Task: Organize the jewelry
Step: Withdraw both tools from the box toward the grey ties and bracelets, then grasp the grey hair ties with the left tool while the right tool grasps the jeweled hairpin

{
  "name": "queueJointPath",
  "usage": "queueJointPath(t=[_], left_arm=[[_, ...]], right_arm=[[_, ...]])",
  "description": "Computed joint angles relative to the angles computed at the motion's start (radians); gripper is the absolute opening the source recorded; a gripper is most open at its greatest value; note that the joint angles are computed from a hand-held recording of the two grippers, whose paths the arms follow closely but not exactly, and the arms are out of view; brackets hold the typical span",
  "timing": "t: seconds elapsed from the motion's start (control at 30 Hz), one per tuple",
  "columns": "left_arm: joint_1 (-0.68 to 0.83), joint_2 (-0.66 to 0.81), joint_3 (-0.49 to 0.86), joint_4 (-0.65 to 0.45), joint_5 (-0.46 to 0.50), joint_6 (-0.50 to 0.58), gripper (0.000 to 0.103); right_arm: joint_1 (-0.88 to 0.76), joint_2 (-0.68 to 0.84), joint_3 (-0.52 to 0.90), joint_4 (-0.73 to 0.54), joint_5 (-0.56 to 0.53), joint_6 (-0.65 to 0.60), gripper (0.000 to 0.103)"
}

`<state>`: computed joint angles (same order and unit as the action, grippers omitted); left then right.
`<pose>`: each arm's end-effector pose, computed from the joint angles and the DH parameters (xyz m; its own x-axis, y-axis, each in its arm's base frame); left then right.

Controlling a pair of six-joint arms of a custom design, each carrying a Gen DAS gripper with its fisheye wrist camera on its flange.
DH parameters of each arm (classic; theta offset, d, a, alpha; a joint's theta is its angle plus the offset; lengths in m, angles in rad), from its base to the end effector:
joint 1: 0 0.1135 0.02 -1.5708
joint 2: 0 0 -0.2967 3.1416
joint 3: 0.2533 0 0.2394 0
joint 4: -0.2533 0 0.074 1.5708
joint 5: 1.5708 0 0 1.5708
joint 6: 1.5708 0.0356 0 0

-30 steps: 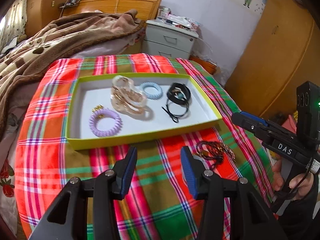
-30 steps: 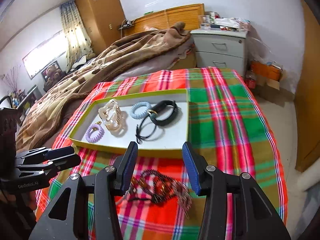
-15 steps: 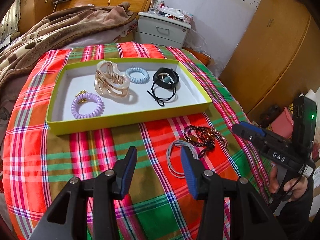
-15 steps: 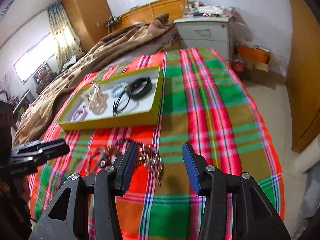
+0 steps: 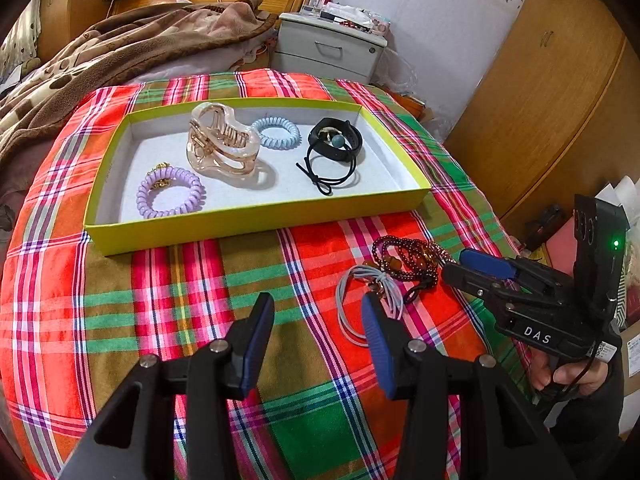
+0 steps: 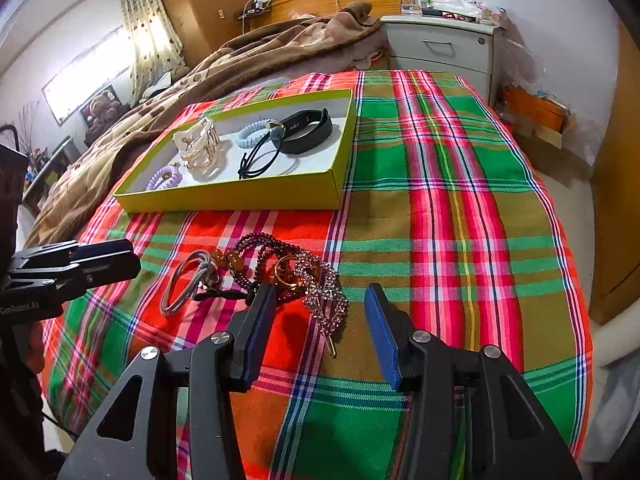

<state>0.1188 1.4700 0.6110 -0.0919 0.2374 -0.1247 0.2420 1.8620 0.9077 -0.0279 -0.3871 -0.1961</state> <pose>0.2493 0.0213 0.1840 -0.8045 -0.2178 -0.5526 -0.0802 0.9617 -0.2622 0.3342 0.0963 0.1543 -0.7091 -0.3609 -0.6057 -0.5746 0.7937 0.1998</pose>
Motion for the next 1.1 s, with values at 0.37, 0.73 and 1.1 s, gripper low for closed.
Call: queueJointPath(t=[0.37,0.73,1.1], left_arm=[[-0.022,0.026,0.013,-0.004,-0.02,-0.007,0.047],[-0.062,0.064,0.034,-0.004,-0.049,-0.014,0.047],[-0.132,0.134,0.078,-0.018,-0.166,0.0,0.047]], right_arm=[[0.019,0.0,-0.013,0.019,0.05,-0.042,0.019],[-0.018,-0.011,-0.024,0.034,0.016,-0.034,0.011],[-0.057,-0.047,-0.054,0.056,-0.016,-0.017,0.011]])
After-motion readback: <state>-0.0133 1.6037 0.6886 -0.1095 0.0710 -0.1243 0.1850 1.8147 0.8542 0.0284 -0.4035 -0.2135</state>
